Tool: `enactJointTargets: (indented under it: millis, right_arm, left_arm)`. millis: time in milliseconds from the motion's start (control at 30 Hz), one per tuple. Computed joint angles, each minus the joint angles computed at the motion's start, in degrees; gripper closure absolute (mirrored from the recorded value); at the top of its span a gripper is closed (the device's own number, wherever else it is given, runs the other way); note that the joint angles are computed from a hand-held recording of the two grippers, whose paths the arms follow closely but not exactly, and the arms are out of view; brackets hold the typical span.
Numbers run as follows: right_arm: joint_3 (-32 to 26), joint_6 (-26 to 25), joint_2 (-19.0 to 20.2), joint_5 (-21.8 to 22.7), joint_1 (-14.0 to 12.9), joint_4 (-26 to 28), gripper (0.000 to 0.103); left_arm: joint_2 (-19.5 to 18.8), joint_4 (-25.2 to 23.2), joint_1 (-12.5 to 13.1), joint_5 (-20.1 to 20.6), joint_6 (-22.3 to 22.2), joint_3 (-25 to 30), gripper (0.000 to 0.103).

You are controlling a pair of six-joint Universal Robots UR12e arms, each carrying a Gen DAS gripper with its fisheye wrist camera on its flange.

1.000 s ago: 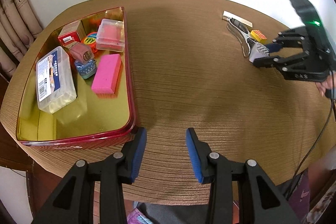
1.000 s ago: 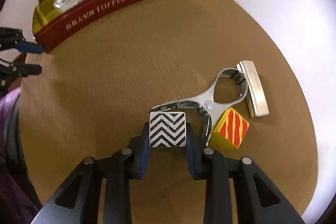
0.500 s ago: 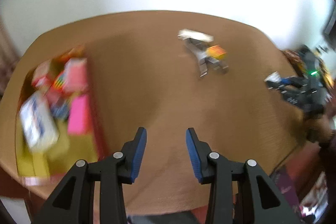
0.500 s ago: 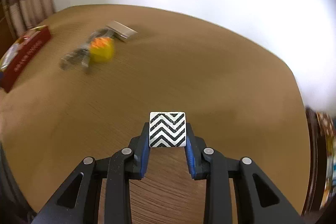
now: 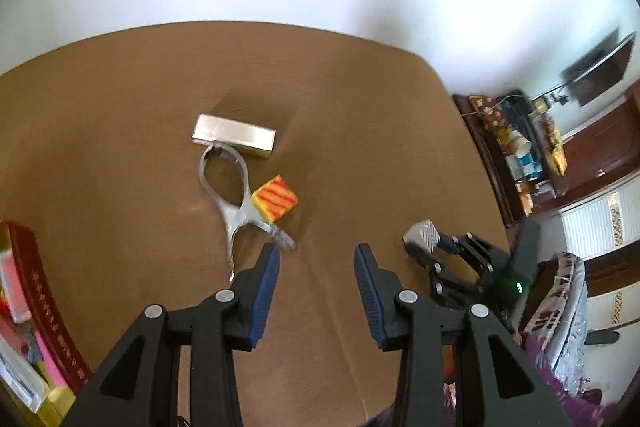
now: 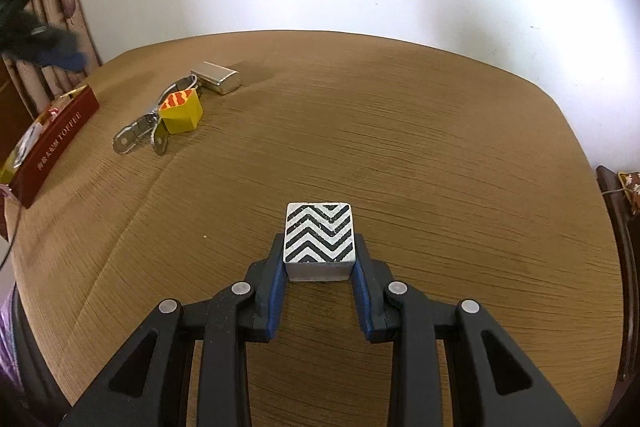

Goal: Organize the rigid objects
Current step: 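Move the left gripper to the red-yellow striped cube while right holds the chevron cube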

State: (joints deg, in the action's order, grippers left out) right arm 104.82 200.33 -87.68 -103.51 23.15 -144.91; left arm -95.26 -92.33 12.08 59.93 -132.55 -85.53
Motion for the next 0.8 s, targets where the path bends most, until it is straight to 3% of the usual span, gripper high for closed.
enactJointTargets:
  millis: [167, 267, 400, 500, 700, 800]
  right_arm:
    - [0.8, 0.1, -0.4, 2.4, -0.5, -2.1, 0.076]
    - [1.2, 0.2, -0.4, 2.9, -0.7, -3.6, 0.076]
    - [2.0, 0.4, -0.8, 4.0, -1.1, -5.5, 0.076]
    - [2.3, 0.6, -1.0, 4.6, -1.2, -6.2, 0.076]
    - [2.9, 0.7, -1.2, 5.6, -1.5, -7.9, 0.076]
    - [3.2, 0.6, -1.2, 6.5, -1.8, -8.4, 0.075]
  left_arm:
    - [-4.3, -6.3, -2.5, -0.4, -5.6, 4.1, 0.063]
    - [-5.4, -6.5, -3.5, 0.3, -8.4, 4.7, 0.063]
    - [-5.0, -0.5, -4.3, 3.6, -12.5, 3.1, 0.063]
    - [-4.8, 1.1, -4.6, 5.6, -13.7, 2.7, 0.063]
    - [-4.3, 9.6, -7.1, 15.9, -17.4, 0.5, 0.063]
    - [-4.9, 7.6, -7.0, 14.5, -17.6, 1.2, 0.063]
